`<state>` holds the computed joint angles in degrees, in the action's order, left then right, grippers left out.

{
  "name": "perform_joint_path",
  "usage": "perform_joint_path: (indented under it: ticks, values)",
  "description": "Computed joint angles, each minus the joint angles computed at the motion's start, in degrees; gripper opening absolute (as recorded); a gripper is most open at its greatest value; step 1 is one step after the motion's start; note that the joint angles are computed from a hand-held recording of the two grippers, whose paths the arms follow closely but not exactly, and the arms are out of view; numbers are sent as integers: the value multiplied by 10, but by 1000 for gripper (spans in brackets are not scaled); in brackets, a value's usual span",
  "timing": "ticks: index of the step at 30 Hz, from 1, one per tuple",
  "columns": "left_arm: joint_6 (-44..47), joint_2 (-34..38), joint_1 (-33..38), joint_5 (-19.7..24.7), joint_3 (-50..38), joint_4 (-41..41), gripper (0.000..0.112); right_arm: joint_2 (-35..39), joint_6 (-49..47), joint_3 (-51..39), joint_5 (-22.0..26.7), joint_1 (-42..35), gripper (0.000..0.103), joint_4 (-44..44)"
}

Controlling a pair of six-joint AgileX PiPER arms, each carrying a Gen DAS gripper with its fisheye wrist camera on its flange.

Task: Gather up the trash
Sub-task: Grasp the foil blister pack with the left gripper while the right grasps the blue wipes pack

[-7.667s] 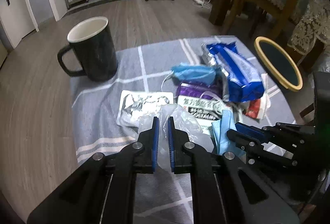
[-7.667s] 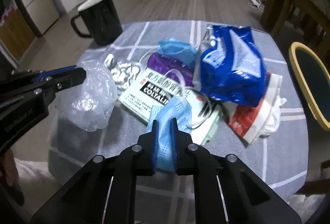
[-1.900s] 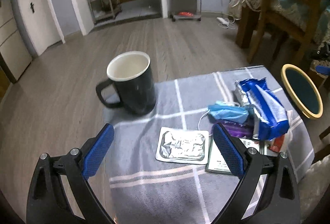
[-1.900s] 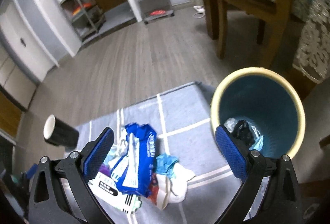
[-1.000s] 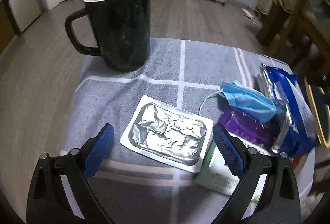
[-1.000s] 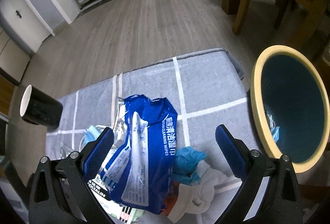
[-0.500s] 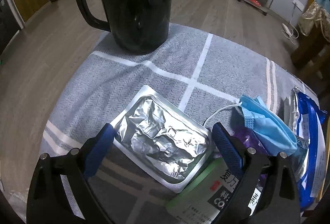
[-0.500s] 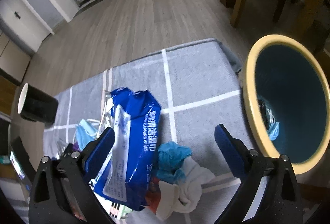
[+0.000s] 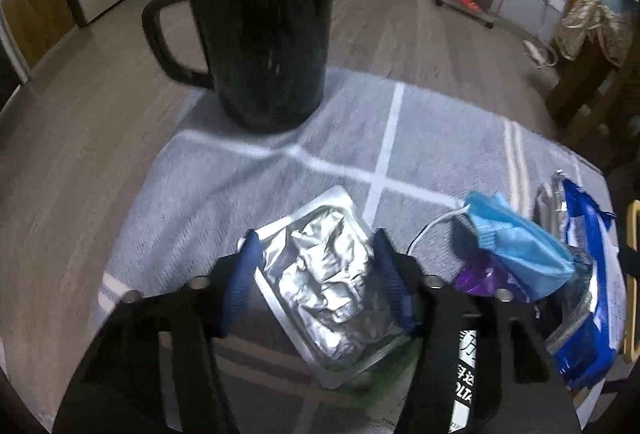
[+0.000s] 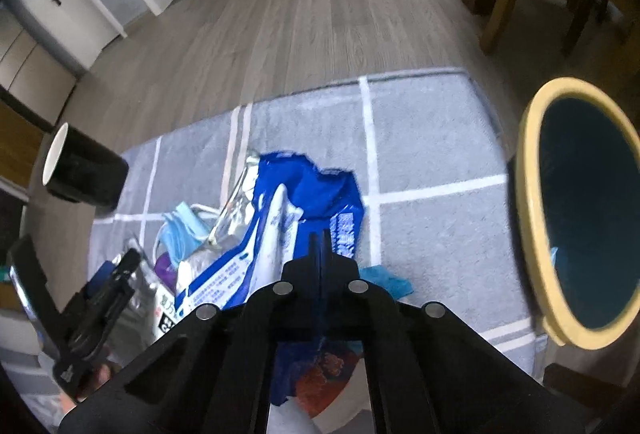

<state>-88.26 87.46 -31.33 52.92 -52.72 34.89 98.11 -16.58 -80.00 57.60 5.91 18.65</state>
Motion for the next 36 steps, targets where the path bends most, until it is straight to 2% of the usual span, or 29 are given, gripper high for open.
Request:
perform_joint_path:
  ticks: [2,5,8,9,10,11,14,17,19,22,24,25,26,28,29,33,36]
  values:
    - [40,-7,8,-9,1,-8,13,-4,-5,-5,-5,-11,1,6]
    - [71,-34,35,-49,25,-25,5,-2,-12,-13,-3,-28,1,31]
    - [85,-71,71,-104,64,-51,5,12,-23,-22,7,-39,1,49]
    - [92,-74,74,-104,66,-49,5,16,-21,-25,7,-36,3,41]
    - [95,-76,70,-97,65,-42,5,18,-19,-25,3,-32,12,31]
    - [99,-90,70,-102,79,-40,3,24,-24,-27,1,-33,27,33]
    - [105,-86,63,-103,73,-38,1,41,-34,-34,-2,-32,59,51]
    - [100,-78,46,-91,64,-25,1,55,-32,-35,-13,-20,71,45]
    - [104,-79,42,-83,60,-22,1,70,-22,-42,-10,-16,71,41]
    - [106,-75,37,-72,55,-18,1,85,-17,-47,-8,-27,70,61]
    - [106,-76,40,-74,58,-22,1,101,-23,-58,16,-39,35,89]
    - [107,-79,44,-79,63,-26,1,108,-24,-62,27,-43,13,98]
    - [108,-84,48,-82,69,-30,2,107,-29,-60,27,-44,1,103]
    - [109,-92,48,-73,77,-35,4,99,-42,-56,23,-43,1,106]
    - [110,-100,50,-74,85,-40,8,95,-47,-54,23,-45,1,112]
    - [96,-122,45,-70,108,-44,36,82,-57,-54,18,-59,1,144]
    - [92,-123,43,-63,109,-44,37,84,-41,-55,2,-59,3,134]
